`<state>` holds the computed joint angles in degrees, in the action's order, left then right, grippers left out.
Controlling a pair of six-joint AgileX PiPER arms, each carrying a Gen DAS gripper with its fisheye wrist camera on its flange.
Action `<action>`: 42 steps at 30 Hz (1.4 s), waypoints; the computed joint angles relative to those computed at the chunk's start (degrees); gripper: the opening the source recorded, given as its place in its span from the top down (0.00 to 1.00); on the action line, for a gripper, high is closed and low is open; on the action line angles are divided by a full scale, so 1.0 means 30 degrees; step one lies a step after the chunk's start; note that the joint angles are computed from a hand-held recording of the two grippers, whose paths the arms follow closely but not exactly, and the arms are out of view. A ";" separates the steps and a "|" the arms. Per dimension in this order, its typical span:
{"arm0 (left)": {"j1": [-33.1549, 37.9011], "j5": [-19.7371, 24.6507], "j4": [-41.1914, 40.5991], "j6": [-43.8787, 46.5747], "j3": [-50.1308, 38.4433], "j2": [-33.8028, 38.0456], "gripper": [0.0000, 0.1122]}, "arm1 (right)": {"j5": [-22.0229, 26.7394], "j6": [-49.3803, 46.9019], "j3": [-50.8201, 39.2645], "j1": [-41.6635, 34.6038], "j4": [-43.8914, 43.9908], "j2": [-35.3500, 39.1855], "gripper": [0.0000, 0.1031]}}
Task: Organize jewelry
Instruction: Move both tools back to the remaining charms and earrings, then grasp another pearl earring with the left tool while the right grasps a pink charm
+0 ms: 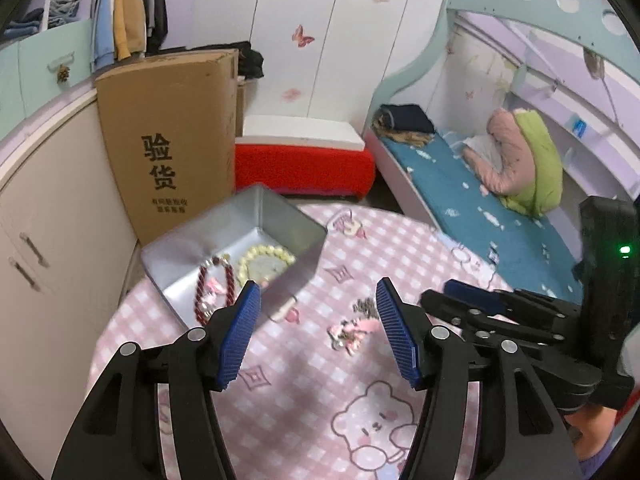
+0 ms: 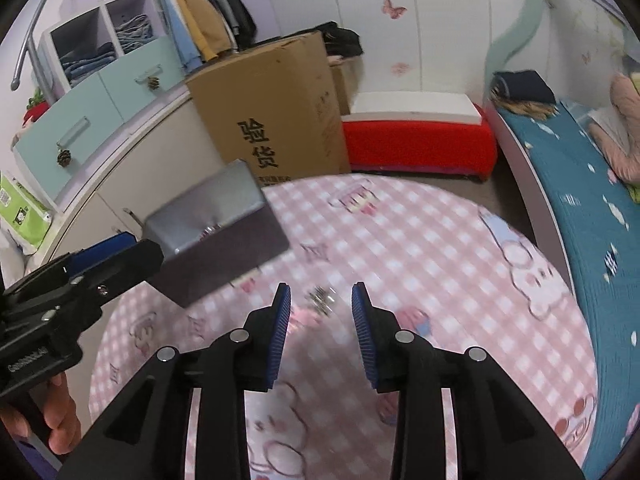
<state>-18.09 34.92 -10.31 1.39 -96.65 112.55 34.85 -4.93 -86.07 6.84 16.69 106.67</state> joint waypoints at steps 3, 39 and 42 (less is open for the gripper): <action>-0.0782 -0.0639 0.1485 -0.1345 0.0538 0.0321 0.48 | -0.0475 -0.0376 0.1060 -0.0454 0.0156 -0.0330 0.69; -0.1097 -0.2701 0.0260 0.0089 0.1307 0.3154 0.86 | -0.1491 -0.4680 0.3643 -0.2385 0.4691 0.0425 0.60; -0.0734 -0.2865 -0.1000 0.1243 0.2022 0.2668 0.89 | -0.1476 -0.4432 0.3550 -0.2195 0.4402 0.0453 0.60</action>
